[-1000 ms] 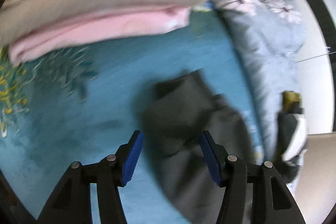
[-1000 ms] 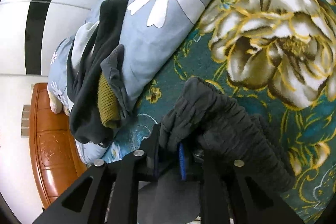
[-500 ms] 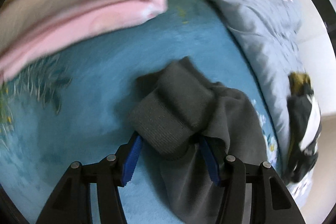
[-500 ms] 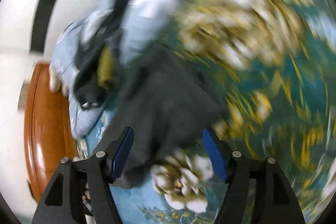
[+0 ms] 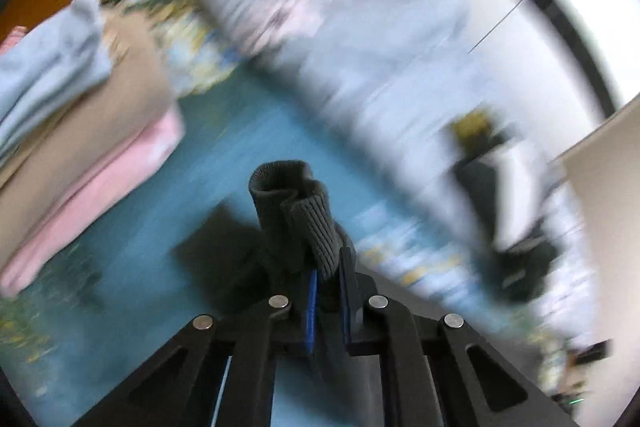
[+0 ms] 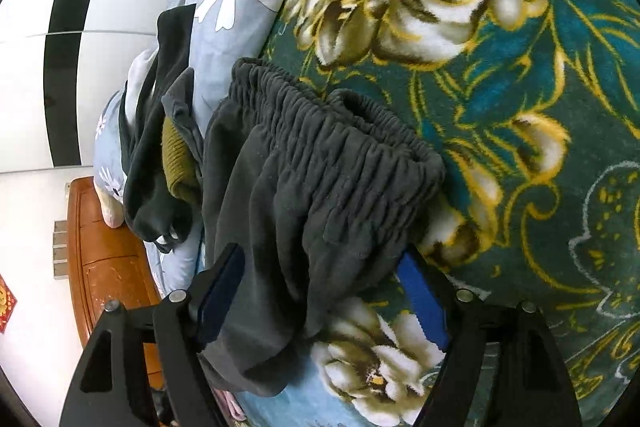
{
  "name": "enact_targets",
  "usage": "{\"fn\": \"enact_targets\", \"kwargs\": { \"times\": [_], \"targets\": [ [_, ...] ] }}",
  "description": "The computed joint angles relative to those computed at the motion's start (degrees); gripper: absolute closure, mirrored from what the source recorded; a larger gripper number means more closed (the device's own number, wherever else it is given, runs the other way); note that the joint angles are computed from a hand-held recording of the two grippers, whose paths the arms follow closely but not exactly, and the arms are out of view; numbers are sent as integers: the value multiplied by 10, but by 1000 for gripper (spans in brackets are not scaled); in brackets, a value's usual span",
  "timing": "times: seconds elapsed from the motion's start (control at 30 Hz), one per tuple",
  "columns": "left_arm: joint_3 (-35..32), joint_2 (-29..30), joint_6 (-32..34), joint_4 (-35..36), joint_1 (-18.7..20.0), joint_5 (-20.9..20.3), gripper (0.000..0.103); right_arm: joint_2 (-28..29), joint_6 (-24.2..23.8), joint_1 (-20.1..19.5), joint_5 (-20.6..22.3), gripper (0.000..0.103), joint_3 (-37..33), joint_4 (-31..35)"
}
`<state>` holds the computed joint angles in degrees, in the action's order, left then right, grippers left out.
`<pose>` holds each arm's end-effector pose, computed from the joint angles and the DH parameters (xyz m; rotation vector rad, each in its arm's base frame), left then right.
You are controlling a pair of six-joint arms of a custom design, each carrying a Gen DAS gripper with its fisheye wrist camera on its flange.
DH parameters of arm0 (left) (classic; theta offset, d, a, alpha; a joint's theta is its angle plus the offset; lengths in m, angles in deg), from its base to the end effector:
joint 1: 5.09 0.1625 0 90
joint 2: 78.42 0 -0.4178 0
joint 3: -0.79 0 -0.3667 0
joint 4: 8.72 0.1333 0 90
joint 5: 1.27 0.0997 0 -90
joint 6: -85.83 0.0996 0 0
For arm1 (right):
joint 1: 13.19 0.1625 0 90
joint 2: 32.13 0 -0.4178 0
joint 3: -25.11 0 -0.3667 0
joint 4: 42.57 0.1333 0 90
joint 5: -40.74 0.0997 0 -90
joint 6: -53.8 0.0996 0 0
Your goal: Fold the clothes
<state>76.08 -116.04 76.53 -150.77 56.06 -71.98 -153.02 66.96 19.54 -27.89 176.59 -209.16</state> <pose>-0.2120 -0.7293 0.1271 0.4257 2.8323 -0.5004 -0.1078 -0.2709 0.3417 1.4399 2.4313 -1.3077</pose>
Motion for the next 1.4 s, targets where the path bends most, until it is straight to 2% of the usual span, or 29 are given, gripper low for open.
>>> {"fn": "enact_targets", "kwargs": {
  "times": [0.07, 0.13, 0.17, 0.23, 0.33, 0.37, 0.4, 0.47, 0.5, 0.7, 0.73, 0.77, 0.87, 0.97, 1.03, 1.1, 1.17, 1.2, 1.3, 1.4],
  "targets": [
    [-5, 2, 0, -28, 5, -6, 93, 8, 1, 9, -8, 24, -1, -7],
    [-27, 19, -32, 21, 16, 36, 93, 14, 1, 17, -18, 24, -2, -10],
    [-29, 21, -48, 36, 22, 43, 93, 18, 3, 22, -21, 24, -4, -9],
    [-21, 23, -62, 50, 29, 66, 93, 20, 5, 31, -29, 24, -6, -10],
    [-3, 23, -72, 61, 33, 105, 86, 24, 0, 50, -53, 24, -12, -5],
    [2, 21, -72, 63, 31, 118, 74, 25, 0, 53, -57, 24, -13, -5],
    [6, 21, -77, 65, 30, 133, 56, 25, 0, 56, -61, 24, -13, -5],
    [11, 20, -102, 66, 30, 155, 42, 28, 1, 61, -68, 24, -14, -9],
    [14, 17, -116, 61, 36, 142, 42, 29, 2, 60, -67, 24, -13, -11],
    [23, 13, -206, 19, 74, 31, 44, 24, 4, 43, -37, 24, -5, -14],
    [26, 14, -216, 7, 76, 21, 51, 18, 4, 41, -34, 24, -4, -9],
    [35, 12, -223, -9, 75, 16, 79, 9, 1, 35, -27, 24, -2, -4],
    [47, 8, -220, -20, 63, 30, 87, -16, -14, 15, 2, 24, 6, 4],
    [53, -3, -212, -29, 53, 34, 89, -39, -35, -17, 51, 22, 19, 12],
    [71, -23, -221, -51, 52, 18, 90, -42, -44, -35, 85, 22, 25, 14],
    [98, -48, -221, -71, 45, 17, 90, -27, -41, -38, 97, 22, 27, -9],
    [124, -70, -219, -80, 38, 25, 90, -9, -36, -42, 113, 18, 29, -37],
    [135, -80, -220, -84, 36, 28, 90, 2, -32, -44, 121, 12, 29, -51],
    [162, -104, -236, -90, 33, 35, 90, 51, 0, -42, 125, 12, 24, -110],
    [198, -135, -257, -98, 33, 44, 93, 84, 29, -28, 100, 12, 13, -138]
  ]
}}
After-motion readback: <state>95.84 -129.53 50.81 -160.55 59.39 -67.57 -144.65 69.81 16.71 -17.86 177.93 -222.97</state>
